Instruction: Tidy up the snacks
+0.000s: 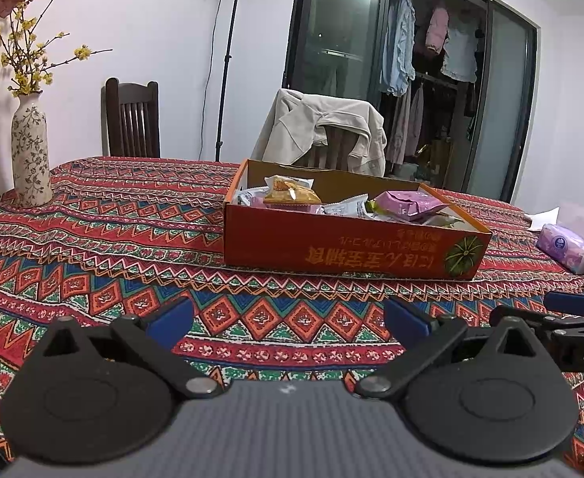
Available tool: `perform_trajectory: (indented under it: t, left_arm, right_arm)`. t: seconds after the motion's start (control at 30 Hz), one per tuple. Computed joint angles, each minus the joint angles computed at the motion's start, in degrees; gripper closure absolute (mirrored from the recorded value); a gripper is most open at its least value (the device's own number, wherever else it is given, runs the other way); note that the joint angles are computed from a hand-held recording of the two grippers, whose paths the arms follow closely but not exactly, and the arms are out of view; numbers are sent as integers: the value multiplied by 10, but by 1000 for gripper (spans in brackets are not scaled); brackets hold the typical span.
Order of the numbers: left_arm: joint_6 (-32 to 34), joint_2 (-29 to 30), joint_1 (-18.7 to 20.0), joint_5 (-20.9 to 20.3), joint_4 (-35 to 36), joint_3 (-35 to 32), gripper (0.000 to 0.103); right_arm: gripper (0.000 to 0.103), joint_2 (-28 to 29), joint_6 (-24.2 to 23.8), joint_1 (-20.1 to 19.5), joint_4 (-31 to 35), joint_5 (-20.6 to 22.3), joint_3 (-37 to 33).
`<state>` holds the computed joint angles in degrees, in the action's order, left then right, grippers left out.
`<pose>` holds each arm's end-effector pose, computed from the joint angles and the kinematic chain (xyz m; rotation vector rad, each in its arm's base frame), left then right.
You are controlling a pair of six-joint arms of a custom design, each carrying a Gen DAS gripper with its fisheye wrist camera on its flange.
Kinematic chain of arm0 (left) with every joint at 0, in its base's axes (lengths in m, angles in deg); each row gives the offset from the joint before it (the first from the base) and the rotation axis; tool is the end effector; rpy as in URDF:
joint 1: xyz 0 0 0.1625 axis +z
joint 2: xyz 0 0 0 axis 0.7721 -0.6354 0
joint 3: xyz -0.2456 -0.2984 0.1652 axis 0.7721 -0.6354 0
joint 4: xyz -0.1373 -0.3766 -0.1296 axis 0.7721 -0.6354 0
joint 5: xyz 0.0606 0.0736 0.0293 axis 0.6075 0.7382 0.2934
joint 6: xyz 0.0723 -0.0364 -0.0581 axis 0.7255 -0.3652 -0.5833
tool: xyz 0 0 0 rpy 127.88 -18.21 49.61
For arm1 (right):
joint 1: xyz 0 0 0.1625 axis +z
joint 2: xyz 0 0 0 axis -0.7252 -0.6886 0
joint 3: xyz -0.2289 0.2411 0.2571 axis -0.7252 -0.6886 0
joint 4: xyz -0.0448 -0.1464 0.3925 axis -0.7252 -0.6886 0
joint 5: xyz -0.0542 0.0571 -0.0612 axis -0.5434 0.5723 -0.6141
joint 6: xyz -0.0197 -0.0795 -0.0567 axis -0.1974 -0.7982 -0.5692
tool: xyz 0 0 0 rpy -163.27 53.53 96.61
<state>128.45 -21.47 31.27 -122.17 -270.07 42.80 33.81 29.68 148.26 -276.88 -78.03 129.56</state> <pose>0.0354 -0.7566 0.2162 0.9925 2.3696 -1.1631 0.2203 -0.6777 -0.0872 0.2761 -2.0165 1.4155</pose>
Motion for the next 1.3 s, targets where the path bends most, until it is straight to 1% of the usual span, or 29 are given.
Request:
perform_trajectory:
  t: [0.87,1.3]
  left_arm:
    - [3,-1,2,-8,2,0,0]
    - [3,-1,5,-19,5,-2,0]
  right_arm:
    - [0,0,0,0,0,0,0]
    - [0,-1,1,0,1,0,1]
